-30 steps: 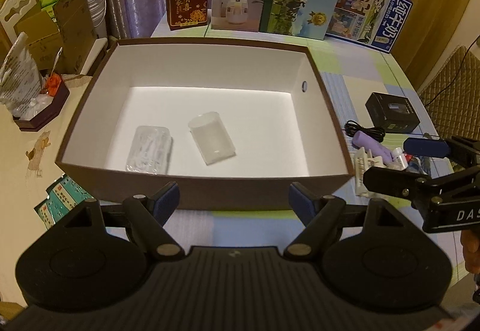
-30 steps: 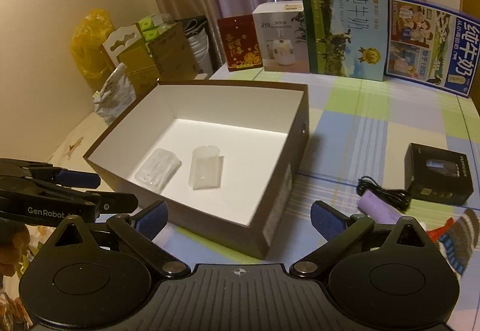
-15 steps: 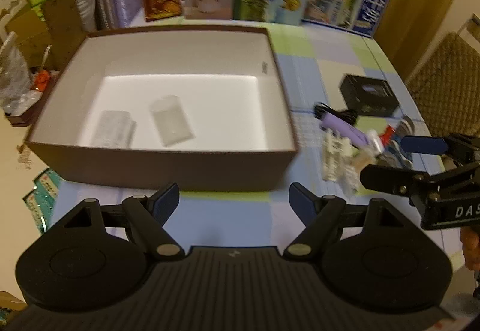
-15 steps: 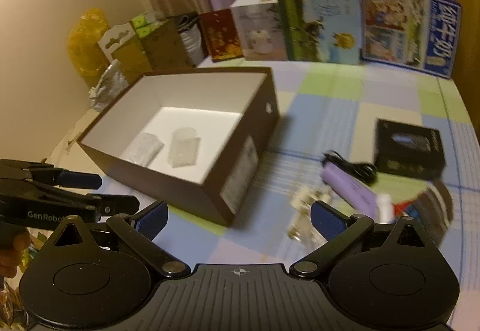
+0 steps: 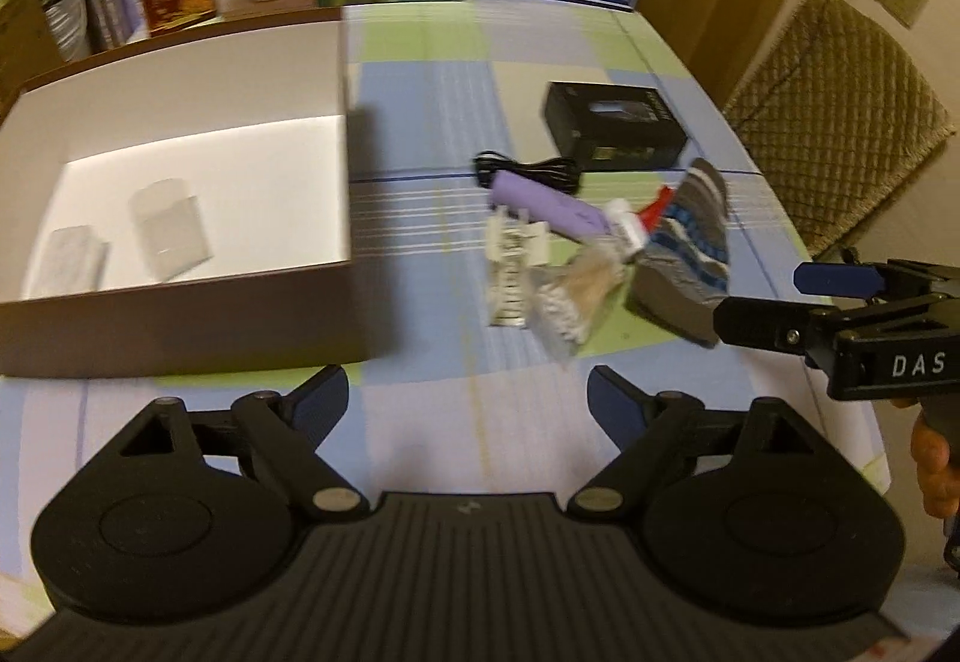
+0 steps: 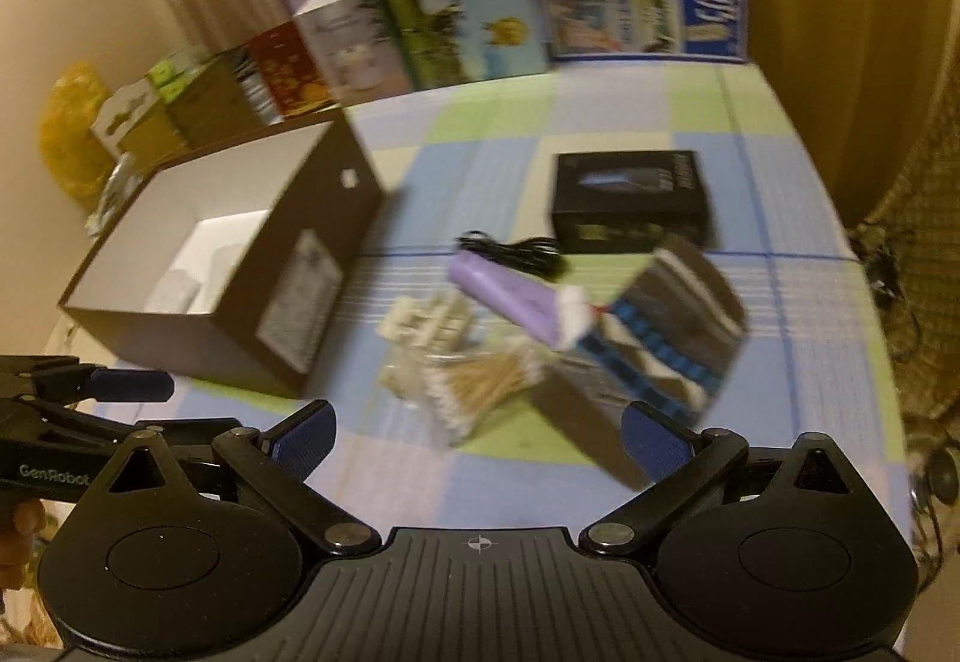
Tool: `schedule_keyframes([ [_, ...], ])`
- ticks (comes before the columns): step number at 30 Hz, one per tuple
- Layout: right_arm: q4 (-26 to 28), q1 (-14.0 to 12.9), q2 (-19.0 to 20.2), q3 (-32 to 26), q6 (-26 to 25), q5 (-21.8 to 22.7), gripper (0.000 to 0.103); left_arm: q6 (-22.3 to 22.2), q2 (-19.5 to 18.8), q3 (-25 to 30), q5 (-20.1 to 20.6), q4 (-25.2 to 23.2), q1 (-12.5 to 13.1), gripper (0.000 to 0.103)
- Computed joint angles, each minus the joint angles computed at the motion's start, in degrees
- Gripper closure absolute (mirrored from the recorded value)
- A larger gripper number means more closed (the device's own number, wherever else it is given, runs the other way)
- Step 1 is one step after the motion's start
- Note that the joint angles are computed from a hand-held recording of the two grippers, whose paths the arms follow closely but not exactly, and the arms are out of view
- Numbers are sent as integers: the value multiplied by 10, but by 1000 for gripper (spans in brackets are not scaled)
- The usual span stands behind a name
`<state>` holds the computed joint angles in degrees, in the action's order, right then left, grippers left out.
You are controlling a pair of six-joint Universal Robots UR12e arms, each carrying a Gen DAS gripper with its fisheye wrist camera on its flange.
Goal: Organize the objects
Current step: 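Grasp the knitted sock with the right tool while the left tool grasps the white clip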
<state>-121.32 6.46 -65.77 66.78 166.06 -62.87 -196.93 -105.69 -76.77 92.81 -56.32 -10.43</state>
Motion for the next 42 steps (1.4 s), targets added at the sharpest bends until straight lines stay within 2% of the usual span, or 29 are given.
schedule_keyframes([
  [8, -14, -17, 5, 1, 37, -15, 4, -4, -29, 28, 0, 13, -14, 19],
  [17, -32, -28, 19, -4, 78, -13, 4, -13, -59, 57, 12, 21, -21, 20],
  [26, -82, -34, 47, -9, 178, 5, 4, -3, -86, 81, 29, 32, -21, 24],
  [28, -86, -36, 54, -12, 200, 9, 4, -1, -93, 88, 30, 26, -19, 25],
  [31, -88, -37, 61, -16, 216, 8, 4, 4, -105, 99, 31, 16, -17, 32],
  [42, -87, -36, 71, -24, 223, -3, 4, 25, -148, 151, 0, -54, -3, 48],
])
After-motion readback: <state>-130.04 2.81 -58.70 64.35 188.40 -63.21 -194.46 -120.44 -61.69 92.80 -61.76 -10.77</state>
